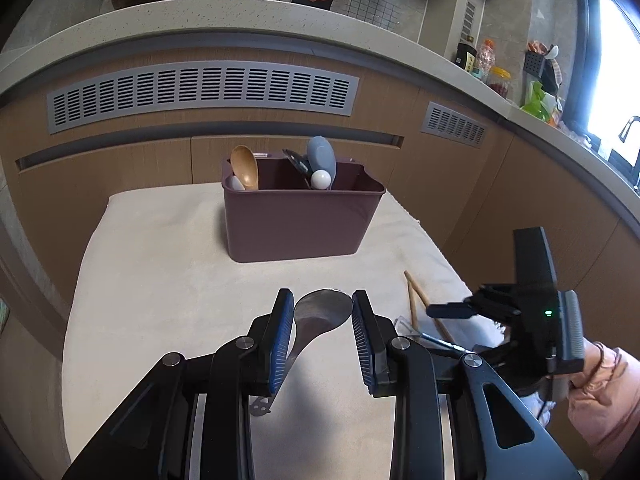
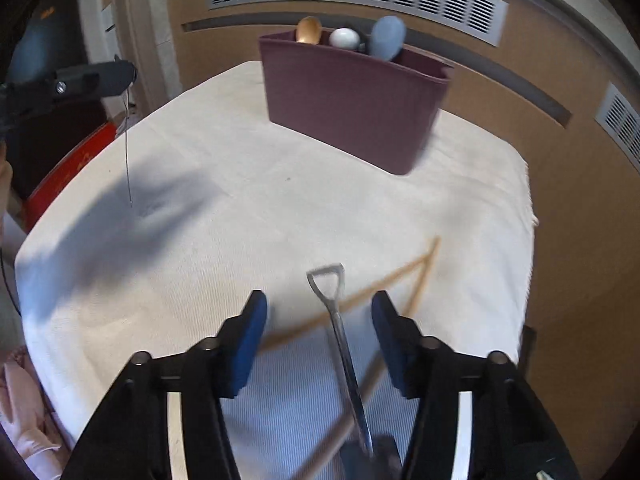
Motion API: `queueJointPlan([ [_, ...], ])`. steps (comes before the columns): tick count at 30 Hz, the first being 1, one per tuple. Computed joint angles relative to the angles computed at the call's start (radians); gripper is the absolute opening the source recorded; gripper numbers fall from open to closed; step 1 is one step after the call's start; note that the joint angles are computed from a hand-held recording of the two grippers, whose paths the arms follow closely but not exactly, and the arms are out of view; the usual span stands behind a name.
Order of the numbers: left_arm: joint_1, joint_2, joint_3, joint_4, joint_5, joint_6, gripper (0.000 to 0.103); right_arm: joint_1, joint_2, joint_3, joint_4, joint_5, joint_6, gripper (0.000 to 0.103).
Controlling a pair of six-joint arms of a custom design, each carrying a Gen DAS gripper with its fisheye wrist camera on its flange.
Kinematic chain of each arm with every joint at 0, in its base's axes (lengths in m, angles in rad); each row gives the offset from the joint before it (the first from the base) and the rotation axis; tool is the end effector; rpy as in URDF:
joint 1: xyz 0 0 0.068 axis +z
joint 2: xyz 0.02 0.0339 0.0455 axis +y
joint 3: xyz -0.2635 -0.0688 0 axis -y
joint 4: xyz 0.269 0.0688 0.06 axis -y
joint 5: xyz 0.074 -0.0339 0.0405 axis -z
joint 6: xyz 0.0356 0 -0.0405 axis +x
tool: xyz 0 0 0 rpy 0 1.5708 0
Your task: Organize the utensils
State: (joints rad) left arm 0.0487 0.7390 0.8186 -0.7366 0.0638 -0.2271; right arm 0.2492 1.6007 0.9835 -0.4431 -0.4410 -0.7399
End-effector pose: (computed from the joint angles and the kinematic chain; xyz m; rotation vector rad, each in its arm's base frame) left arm 0.1752 0.0063 0.3053 -0.2720 2.2149 -0.1686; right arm 0.3198 0.0971 0.1775 -1.3249 2.1467 0.3880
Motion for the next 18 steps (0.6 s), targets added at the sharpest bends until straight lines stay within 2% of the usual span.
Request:
queueJointPlan([
  [3, 0.014, -0.007, -0.007, -0.011, 0.008, 0.0, 0.031, 0.035, 0.043, 0.013, 0.028, 0.037, -0.001, 0.051],
  [6, 0.029, -0.012, -0.015, -0.015, 0.022, -0.008, 0.031, 0.033, 0.096, 0.053, 0.014, 0.022, 0.004, 0.044],
  [7, 0.034, -0.012, -0.014, -0.016, 0.027, -0.009, 0.031, 0.03, 0.102, 0.059, 0.016, 0.021, 0.008, 0.024],
  [8, 0.039, -0.012, -0.015, -0.015, 0.032, -0.011, 0.031, 0.031, 0.116, 0.078, -0.01, 0.03, 0.011, 0.02],
  [10, 0.047, -0.014, -0.017, -0.013, 0.039, -0.01, 0.031, 0.026, 0.109, 0.075, -0.006, 0.033, 0.035, 0.02],
  [13, 0.038, -0.025, -0.019, -0.016, 0.025, -0.012, 0.031, 0.027, 0.022, -0.021, 0.086, 0.062, 0.041, 0.02],
  [18, -0.02, -0.06, -0.013, -0.029, -0.044, -0.033, 0.031, -0.041, -0.136, -0.083, 0.064, -0.036, 0.092, 0.02],
])
